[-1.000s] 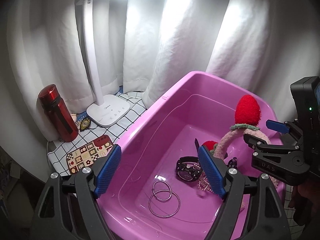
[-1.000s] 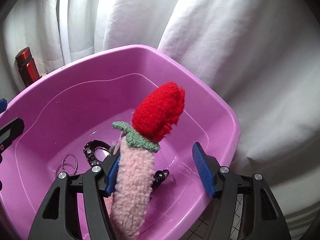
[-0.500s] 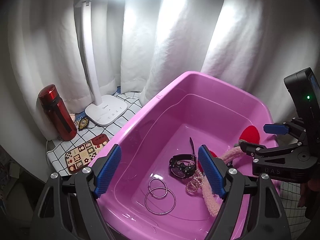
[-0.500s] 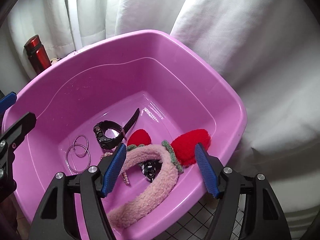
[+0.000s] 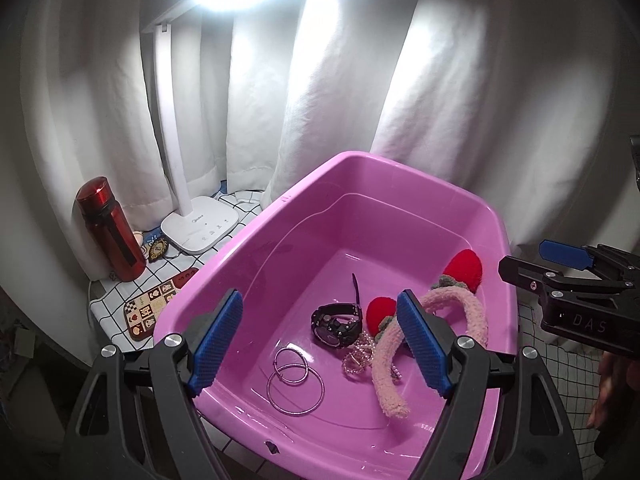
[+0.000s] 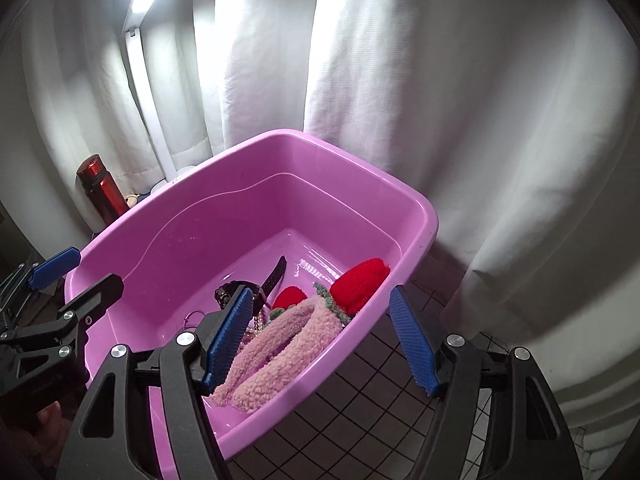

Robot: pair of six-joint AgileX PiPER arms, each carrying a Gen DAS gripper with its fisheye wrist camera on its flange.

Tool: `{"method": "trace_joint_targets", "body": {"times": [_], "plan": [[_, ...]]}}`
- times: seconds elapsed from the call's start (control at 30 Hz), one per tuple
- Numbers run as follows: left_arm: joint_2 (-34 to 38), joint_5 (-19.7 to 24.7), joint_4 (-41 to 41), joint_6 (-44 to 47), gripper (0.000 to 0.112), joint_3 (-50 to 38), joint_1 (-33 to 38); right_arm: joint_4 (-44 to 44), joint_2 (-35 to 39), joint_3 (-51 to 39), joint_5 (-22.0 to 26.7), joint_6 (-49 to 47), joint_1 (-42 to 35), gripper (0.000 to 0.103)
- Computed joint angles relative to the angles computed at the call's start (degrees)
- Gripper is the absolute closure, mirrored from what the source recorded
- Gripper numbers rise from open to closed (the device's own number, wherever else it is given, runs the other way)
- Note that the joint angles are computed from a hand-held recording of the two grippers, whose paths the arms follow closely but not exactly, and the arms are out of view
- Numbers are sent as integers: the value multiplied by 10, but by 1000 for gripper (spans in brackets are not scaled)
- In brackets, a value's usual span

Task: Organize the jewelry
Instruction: 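Withdraw both tools from the tub toward the beige ball and hairpin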

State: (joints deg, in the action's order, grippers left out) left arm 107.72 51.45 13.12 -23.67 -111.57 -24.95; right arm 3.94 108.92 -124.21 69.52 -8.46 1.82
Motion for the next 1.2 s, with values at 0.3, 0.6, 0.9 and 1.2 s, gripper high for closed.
{"method": "trace_joint_targets", "body": {"times": [0.3,0.6,0.9,1.2], "plan": [[-22,2,13,-19,26,7,-57,23,-126,182,-79,-11,-55,35],[-31,10,28,-33,19,-2,-128,83,-282,374,-148,-65,-190,33],[3,19,9,-15,17,-36,-192,195,-359,515,-131,-192,-429,32],[127,63,-35,34,16,-157,-234,240,-384,638,-129,-280,-542,32]]}}
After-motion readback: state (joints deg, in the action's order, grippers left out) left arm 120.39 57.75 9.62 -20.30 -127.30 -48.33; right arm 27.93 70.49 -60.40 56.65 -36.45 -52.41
